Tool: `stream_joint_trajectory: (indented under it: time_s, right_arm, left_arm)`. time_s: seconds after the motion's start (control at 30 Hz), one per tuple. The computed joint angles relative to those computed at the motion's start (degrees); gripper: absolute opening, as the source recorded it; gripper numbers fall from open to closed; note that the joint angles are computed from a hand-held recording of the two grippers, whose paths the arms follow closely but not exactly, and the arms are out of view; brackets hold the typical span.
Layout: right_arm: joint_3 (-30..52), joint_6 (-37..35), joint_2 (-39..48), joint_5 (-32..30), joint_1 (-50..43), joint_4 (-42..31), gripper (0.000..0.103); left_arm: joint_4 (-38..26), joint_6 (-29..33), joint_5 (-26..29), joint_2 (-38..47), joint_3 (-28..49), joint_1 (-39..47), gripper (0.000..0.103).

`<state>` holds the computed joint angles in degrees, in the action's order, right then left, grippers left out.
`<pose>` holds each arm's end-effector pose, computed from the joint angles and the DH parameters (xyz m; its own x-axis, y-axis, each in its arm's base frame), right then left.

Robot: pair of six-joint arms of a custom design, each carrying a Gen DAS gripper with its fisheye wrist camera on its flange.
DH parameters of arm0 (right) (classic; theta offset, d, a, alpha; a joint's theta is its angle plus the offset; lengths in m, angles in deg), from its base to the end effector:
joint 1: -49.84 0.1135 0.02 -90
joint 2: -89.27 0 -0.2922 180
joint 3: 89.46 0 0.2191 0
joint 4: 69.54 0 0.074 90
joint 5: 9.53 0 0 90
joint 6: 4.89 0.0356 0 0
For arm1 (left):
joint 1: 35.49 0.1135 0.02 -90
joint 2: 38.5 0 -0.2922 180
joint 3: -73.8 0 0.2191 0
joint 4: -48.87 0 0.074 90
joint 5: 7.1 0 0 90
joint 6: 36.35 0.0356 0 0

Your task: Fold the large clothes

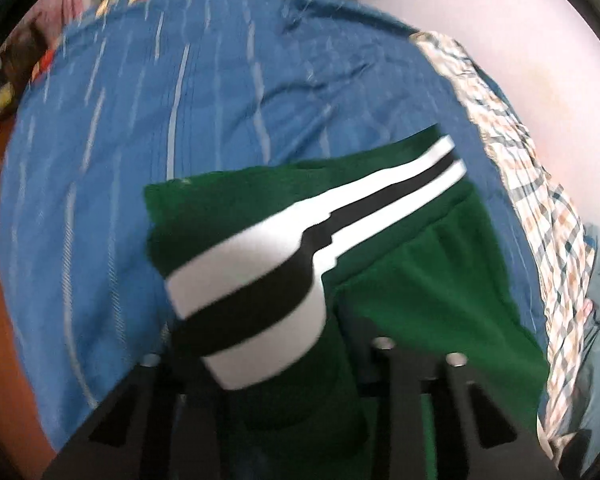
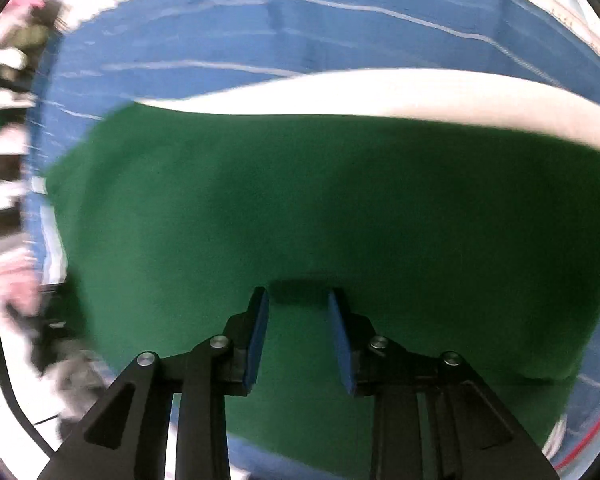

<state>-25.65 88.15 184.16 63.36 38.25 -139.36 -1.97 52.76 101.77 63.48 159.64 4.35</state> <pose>0.2099 -0.0324 0.1855 -0.9475 0.2461 0.2042 0.2972 0.9133 0.2785 0.2632 0.2046 0.2393 -0.6987 -0.6021 -0.3864 -0.5200 0.7983 -0.3037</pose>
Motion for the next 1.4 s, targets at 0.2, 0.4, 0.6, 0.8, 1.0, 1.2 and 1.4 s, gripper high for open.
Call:
stream_joint_trajectory:
  time_s: [0.2,0.4,0.6,0.8,1.0,1.2,1.4]
  right_arm:
    - [-0.5,-2.4,1.8,-0.9,-4.9,-0.9,0.035]
    - [2.4,-16.0,-6.6,-3.4,-22.8,-14.7,0.038]
    - [10.3,-36.8,-10.3,2.5,-52.6,-30.5,0.038]
    - [17.4,-50.1,-5.8,10.3,-76.9,-33.7,0.038]
    - [21.7,-57.6,2.5,19.9,-93.5,-27.3,0.038]
    - [29.1,-60.8,9.7,25.3,-101.7,-27.2,0.05]
    - [39.3,-65.9,12.2,23.4,-101.8,-35.2,0.067]
  left_arm:
    - [-4.2,1.9,-2.7,-10.7,5.2,-7.1,0.017]
    - [-10.2,6.1,-7.3,-21.8,12.6,-23.4,0.017]
    - [-15.9,4.5,-14.9,-26.6,17.3,-52.2,0.016]
    - [-17.2,-6.9,-19.6,-24.5,14.6,-83.0,0.016]
    - [-12.8,-14.1,-23.1,-15.1,5.5,-100.1,0.016]
    - [-17.6,-15.1,-23.2,-12.4,5.2,-101.6,0.023]
    - [-24.8,-17.9,-18.6,-16.9,9.5,-100.2,0.1]
